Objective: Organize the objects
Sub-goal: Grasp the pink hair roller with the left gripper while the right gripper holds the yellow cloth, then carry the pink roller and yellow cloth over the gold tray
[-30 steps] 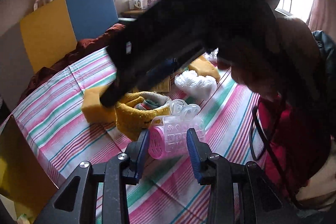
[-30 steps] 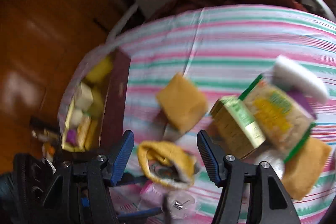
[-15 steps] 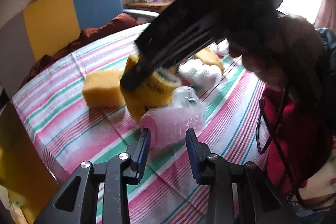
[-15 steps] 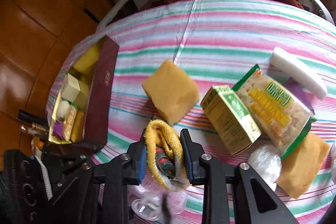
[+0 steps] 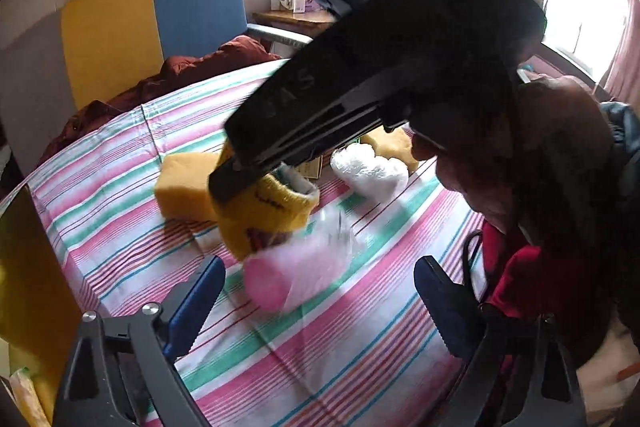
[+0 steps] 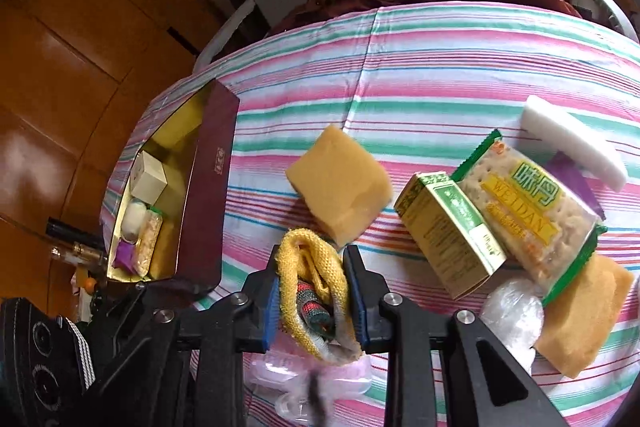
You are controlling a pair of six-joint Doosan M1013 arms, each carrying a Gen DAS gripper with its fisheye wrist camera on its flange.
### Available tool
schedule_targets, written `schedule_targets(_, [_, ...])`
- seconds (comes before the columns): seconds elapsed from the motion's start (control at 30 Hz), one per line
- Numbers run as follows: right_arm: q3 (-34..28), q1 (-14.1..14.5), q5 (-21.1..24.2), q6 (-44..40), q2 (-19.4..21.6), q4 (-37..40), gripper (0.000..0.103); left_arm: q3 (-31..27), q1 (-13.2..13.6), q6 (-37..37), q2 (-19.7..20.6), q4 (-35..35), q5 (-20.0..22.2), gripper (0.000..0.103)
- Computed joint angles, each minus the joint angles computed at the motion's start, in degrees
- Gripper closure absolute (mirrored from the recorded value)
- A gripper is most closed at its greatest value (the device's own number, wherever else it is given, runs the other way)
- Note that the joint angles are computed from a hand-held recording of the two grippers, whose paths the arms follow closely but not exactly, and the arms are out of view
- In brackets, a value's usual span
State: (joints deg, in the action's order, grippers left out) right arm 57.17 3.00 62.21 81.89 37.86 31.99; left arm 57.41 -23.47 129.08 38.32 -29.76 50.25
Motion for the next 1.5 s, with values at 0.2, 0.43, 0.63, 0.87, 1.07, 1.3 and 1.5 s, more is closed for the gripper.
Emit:
schedule_targets(0.2, [0.0, 0.1, 0.0, -0.2, 0.0, -0.1, 0.075, -3.5, 0.4, -7.2, 2.7, 2.4, 3.2, 0.011])
schedule_targets(0.43, [-0.3, 0.3, 0.2, 0.5, 0.1, -1.9, 0.075, -4.0, 0.4, -9.0, 3.2, 4.2, 4.7, 0.015])
schedule_targets(0.63, [2.0, 0.1, -5.0, 1.3, -1.5, -2.5, 0.078, -2.6, 0.0, -4.9, 2.5, 4.8, 3.0, 0.039])
schedule_targets(0.87, [4.4, -1.1, -10.2, 1.2, -3.1, 1.7, 0.082, 0.2, 0.9, 0.1, -0.5, -0.7, -0.3, 0.039])
schedule_targets(1.07, [0.7, 0.1, -3.8, 8.5, -0.9, -8.1, 0.054, 0.1, 1.5, -2.5, -0.5, 1.0, 0.4, 0.039])
schedule_targets(1.3, [-2.2, 1.3, 2.5, 5.8, 1.0, -11.8, 0.042, 1.4, 2.3, -1.0, -1.5, -1.6, -0.1, 0.039])
schedule_targets(1.5, [-3.5, 2.4, 6.3, 7.8, 2.1, -19.6, 0.050, 2.0, 2.9, -1.4, -2.3, -2.3, -0.4, 0.039])
